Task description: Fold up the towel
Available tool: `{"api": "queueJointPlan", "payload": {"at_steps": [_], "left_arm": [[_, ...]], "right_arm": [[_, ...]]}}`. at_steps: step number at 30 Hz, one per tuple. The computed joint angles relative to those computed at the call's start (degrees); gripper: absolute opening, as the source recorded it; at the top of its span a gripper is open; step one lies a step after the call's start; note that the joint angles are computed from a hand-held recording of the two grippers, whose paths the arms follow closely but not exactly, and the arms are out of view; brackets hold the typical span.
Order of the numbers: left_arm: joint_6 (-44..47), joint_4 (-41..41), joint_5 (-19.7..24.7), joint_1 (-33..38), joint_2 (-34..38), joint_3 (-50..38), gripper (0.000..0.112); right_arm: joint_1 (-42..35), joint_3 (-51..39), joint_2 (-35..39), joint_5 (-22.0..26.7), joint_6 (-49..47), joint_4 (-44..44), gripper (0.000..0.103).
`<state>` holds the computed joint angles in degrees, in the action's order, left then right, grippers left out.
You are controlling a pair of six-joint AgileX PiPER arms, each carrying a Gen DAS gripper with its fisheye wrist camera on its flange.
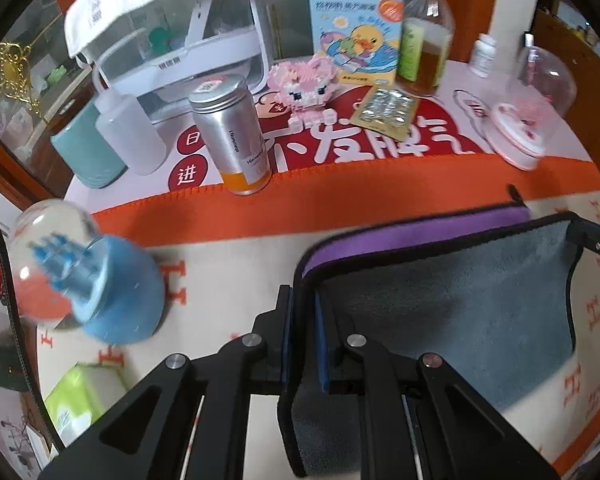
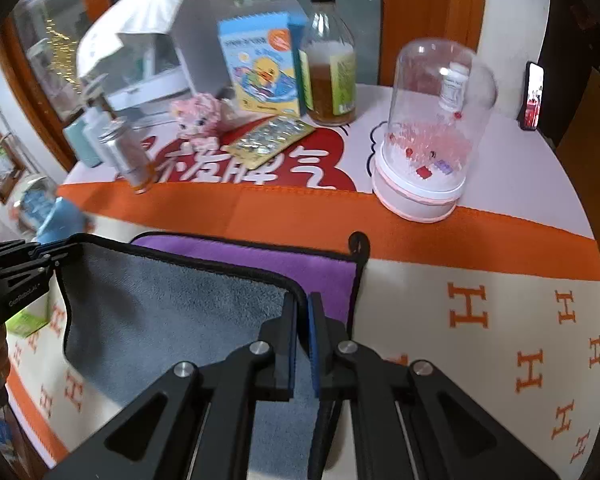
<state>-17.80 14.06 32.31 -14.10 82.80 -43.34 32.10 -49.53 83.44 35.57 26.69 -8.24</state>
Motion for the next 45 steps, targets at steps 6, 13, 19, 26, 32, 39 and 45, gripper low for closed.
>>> {"api": "queueJointPlan", "payload": {"at_steps": [6, 13, 19, 26, 32, 39, 45], "left_arm": [[-7.08, 4.6, -3.0, -0.56, 9.8, -3.49, 0.009], [-12.46, 9.23, -3.76, -1.46, 14.2, -5.57, 0.009], [-15.16, 10.98, -4.59, -1.46, 15.81, -6.27, 0.01], [-22.38, 18.6, -4.43, -3.82, 16.43, -5.04, 0.022], [-24.38, 20.8, -4.01, -5.26, 14.05, -3.07, 0.048], [-22.42, 17.03, -2.77, -6.42, 6.53, 0.5, 0.067], [-16.81, 8.26, -0.16, -8.65, -3.65, 4.81, 0.08]], "right_arm": [[-1.96, -3.07, 7.72, -2.58, 0.57, -0.98, 0.005], [-2.65, -5.97, 12.6, -3.58, 1.44, -3.06, 0.005], [-2.27, -6.86, 15.01, -3.5, 3.2, -4.22, 0.005], [-1.4, -6.77, 15.84, -2.36, 5.44, -6.44, 0.01], [-1.42, -4.73, 13.47, -1.98, 8.45, -7.64, 0.036], [0.84, 0.78, 6.28, -1.68, 14.66, -11.79, 0.038], [6.23, 5.98, -2.11, 1.01, 21.2, -14.55, 0.038]]}}
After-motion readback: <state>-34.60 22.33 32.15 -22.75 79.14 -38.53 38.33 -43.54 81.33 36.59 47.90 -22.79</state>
